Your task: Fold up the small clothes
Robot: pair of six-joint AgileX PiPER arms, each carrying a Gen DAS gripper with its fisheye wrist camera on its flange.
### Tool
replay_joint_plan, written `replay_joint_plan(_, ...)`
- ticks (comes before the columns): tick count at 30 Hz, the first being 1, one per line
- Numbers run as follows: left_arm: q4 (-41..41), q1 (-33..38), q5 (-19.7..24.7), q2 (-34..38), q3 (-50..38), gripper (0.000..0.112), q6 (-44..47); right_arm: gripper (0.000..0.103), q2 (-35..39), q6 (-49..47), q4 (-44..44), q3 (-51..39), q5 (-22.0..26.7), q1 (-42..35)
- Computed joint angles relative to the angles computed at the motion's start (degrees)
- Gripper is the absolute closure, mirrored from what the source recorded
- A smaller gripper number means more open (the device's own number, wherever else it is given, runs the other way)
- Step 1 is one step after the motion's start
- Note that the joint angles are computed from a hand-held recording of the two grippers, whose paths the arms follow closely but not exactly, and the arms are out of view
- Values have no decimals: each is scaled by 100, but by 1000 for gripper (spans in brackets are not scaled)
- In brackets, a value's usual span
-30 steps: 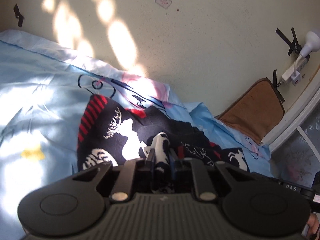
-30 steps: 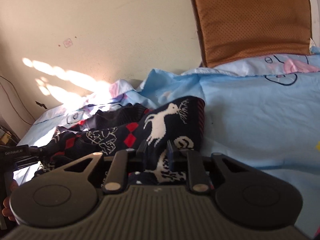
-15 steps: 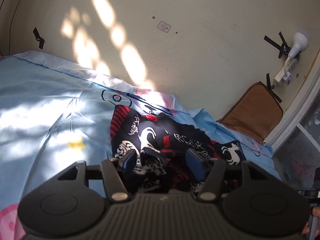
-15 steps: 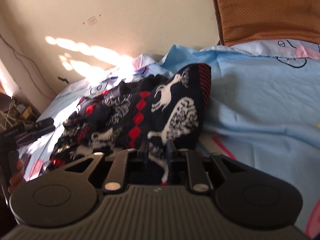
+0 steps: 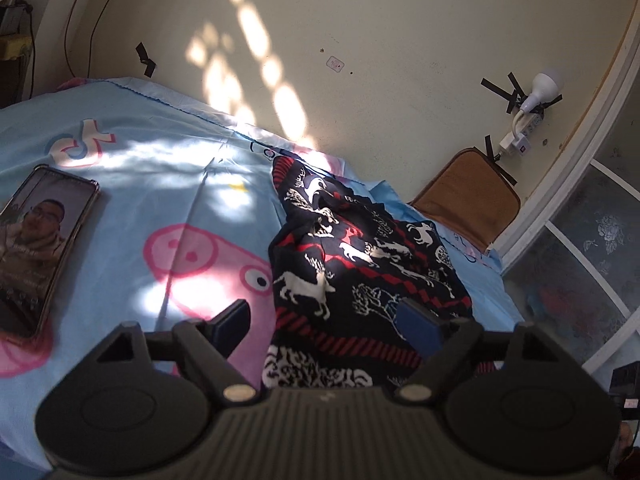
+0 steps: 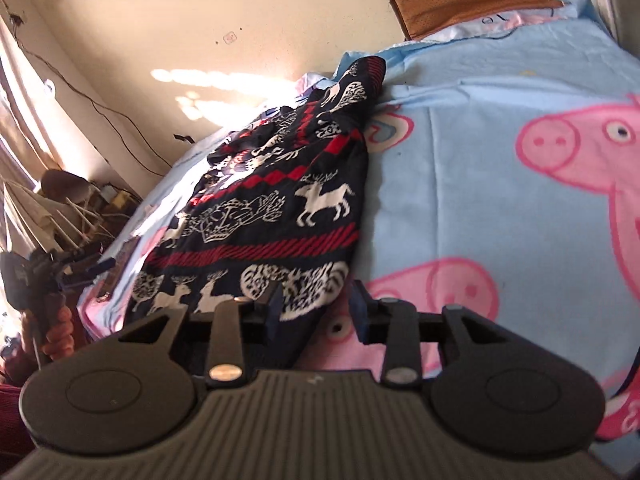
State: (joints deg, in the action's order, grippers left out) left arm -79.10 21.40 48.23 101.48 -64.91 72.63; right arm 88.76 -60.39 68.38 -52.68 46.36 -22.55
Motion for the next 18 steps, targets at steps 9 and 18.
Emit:
replay_joint_plan(9, 170, 317, 634, 14, 752, 24, -320, 56, 164, -1157, 1620, 858, -181, 183)
replay_joint_plan(18, -241, 321, 754, -84, 1298, 25, -68, 46, 1200, -2125, 3071, 774, 1448, 387)
